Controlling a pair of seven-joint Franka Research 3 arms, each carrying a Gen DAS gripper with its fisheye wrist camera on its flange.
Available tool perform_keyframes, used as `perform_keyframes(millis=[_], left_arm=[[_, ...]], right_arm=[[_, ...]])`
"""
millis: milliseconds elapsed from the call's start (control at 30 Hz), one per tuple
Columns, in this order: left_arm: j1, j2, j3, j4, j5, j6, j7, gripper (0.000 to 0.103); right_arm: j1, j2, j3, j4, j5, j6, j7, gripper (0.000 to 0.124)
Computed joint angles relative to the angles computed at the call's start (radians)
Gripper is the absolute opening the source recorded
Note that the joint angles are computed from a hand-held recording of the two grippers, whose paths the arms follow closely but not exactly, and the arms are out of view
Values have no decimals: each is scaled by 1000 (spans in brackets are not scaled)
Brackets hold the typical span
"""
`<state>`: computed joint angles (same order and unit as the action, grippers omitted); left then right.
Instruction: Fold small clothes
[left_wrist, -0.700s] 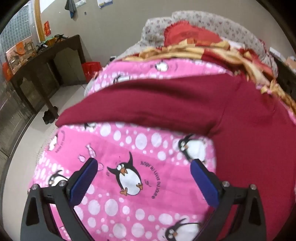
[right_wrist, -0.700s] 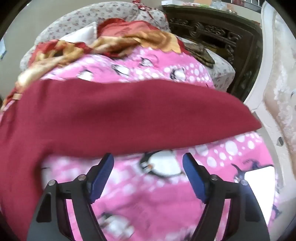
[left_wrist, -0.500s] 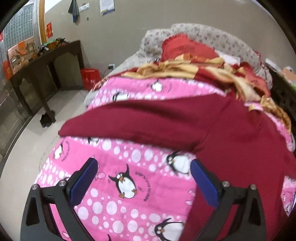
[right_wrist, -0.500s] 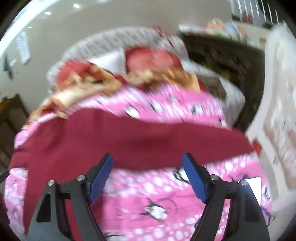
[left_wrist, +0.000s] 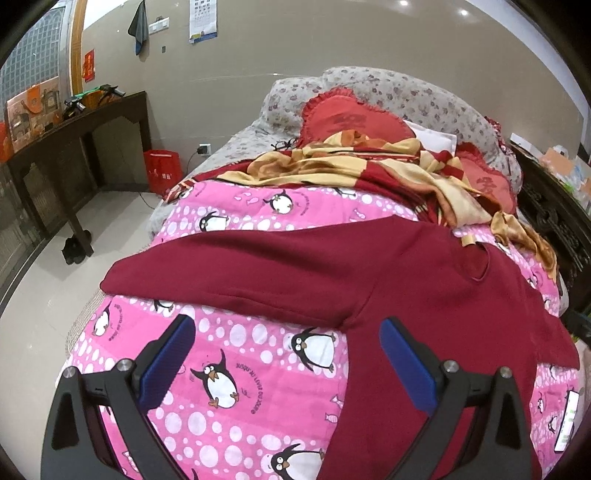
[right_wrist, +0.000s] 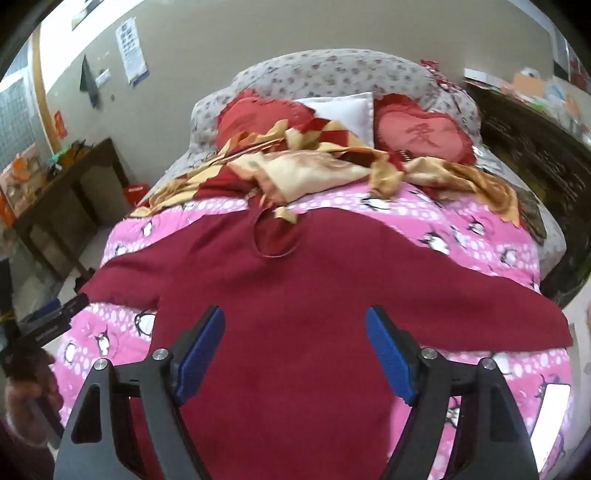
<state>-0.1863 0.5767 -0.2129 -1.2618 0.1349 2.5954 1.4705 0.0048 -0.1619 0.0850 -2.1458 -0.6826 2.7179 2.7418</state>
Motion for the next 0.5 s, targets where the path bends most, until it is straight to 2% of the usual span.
perform_keyframes(millis=[100, 267, 367, 500], left_arm=[[-1, 11, 5, 9, 4, -5, -4, 102], [-5, 43, 16, 47, 15, -21, -22, 102], [-3, 66, 18, 76, 12, -36, -30, 102], [-12, 103, 34, 128, 29, -75, -49, 102]], right_arm=[[10, 77, 22, 42, -36, 16, 88, 82], [93, 99, -28, 113, 163, -67, -94, 82], [104, 88, -43, 101, 221, -84, -150, 82], [119, 103, -35, 129, 255, -132, -158, 82]])
